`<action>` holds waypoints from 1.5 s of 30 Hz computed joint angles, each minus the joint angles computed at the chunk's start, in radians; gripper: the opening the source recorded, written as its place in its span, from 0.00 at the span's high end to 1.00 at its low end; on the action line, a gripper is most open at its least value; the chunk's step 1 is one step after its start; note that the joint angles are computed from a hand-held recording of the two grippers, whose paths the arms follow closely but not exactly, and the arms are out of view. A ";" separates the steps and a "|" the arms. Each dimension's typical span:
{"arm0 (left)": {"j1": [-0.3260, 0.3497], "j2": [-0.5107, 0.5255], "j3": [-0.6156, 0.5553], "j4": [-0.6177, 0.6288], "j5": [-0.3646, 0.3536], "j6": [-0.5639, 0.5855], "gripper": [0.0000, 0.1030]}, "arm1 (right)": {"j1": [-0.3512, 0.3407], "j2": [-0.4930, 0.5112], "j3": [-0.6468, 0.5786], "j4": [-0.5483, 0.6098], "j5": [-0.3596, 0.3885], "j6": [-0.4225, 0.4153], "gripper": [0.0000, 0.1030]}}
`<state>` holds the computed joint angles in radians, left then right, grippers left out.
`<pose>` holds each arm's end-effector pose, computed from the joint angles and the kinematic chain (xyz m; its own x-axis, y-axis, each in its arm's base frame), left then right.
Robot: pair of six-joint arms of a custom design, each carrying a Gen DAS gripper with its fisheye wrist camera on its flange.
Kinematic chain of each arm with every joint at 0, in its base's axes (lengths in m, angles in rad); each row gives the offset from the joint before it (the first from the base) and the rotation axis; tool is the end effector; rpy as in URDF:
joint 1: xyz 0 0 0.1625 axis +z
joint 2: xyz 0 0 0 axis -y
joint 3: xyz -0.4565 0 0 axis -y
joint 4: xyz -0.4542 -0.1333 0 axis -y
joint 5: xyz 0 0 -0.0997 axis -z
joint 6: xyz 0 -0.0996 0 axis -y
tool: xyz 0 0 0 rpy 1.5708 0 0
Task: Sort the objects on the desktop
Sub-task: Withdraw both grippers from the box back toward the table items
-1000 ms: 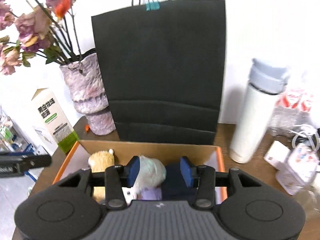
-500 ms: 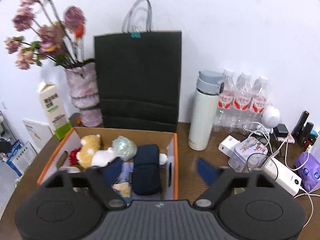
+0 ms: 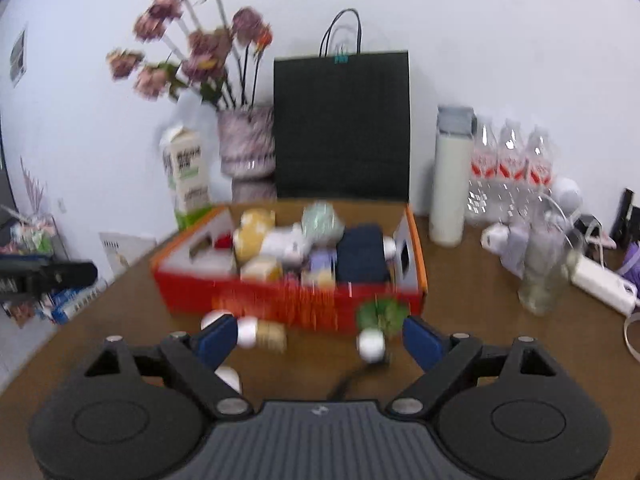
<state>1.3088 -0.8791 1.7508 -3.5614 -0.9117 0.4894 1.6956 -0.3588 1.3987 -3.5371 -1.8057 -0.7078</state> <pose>0.0069 -0.7243 0.2217 -0.7467 -0.0907 -0.6589 0.5259 0.5262 -0.6683 0.2082 -0.7748 -0.0474 -0.7022 -0.3392 0.6260 -0.6993 0.4942 -0.5165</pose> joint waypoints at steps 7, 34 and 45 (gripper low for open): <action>-0.008 -0.030 0.255 -0.133 0.006 -0.029 0.00 | -0.053 -0.040 0.270 -0.216 0.027 -0.001 0.13; 0.034 -0.050 0.317 -0.085 -0.085 -0.025 0.00 | -0.075 -0.066 0.397 -0.345 0.062 -0.020 0.13; 0.126 0.092 -0.138 0.251 -0.260 0.035 0.05 | -0.023 0.046 0.003 -0.010 0.064 0.052 0.14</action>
